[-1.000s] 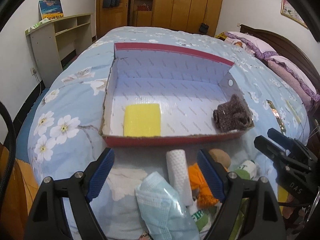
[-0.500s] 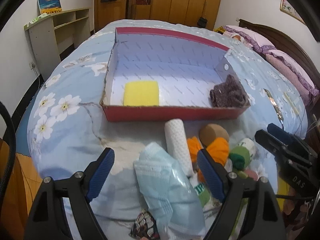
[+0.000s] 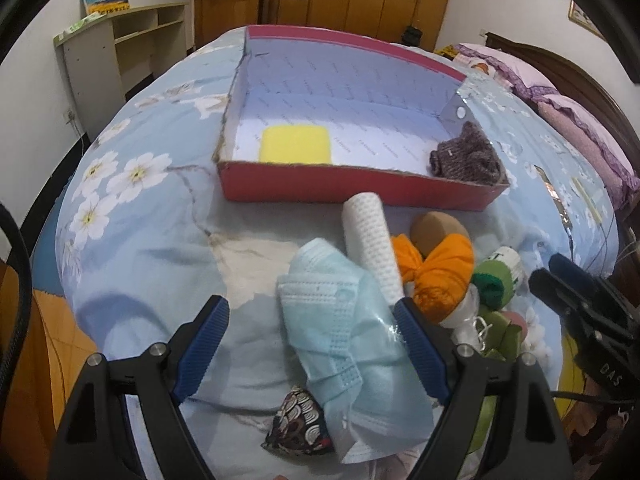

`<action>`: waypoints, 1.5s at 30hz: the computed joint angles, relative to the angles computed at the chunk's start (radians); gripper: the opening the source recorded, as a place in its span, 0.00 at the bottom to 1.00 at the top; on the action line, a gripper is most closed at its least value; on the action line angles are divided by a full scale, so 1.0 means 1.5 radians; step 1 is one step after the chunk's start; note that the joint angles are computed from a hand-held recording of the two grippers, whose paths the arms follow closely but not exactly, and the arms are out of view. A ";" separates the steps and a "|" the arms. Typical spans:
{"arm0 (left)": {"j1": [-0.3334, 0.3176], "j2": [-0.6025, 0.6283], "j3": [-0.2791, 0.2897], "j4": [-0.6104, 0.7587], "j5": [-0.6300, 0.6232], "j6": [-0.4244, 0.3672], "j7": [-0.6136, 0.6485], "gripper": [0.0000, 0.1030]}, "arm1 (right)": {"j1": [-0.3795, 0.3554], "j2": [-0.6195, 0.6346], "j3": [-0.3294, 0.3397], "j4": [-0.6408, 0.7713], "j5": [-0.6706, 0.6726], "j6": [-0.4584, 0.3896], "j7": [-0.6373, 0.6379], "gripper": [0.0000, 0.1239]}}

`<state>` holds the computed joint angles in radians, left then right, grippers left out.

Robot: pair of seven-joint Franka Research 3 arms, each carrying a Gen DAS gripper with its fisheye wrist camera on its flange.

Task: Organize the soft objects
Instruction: 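Withdraw both tools from the box back toward the pile, then grasp the light blue face mask with the left tool while the right tool grasps the pink egg sponge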

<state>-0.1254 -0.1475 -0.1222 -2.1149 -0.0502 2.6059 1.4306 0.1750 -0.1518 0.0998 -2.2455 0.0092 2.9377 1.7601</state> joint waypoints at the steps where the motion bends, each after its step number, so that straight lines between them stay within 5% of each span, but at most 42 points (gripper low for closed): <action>1: 0.001 0.000 0.000 -0.002 0.002 0.001 -0.002 0.85 | 0.001 -0.002 0.000 -0.003 0.001 -0.001 0.000 0.51; 9: -0.002 0.007 0.006 -0.014 -0.035 0.008 0.022 0.82 | 0.012 -0.010 -0.006 -0.020 0.028 -0.015 -0.024 0.51; 17: -0.005 0.011 0.005 -0.025 -0.065 0.022 0.046 0.65 | 0.035 -0.007 -0.024 -0.029 0.107 -0.030 -0.076 0.51; 39: -0.001 0.020 0.001 -0.022 -0.071 0.025 0.047 0.63 | 0.037 -0.040 -0.027 -0.062 0.177 -0.055 -0.154 0.51; 45: -0.007 0.009 0.005 -0.031 -0.091 0.028 0.069 0.52 | 0.039 -0.054 -0.037 -0.073 0.192 -0.067 -0.179 0.51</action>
<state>-0.1352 -0.1336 -0.1151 -2.1607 -0.1867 2.6480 1.5347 0.2337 -0.2327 0.0449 -2.3552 0.2968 2.8378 1.4914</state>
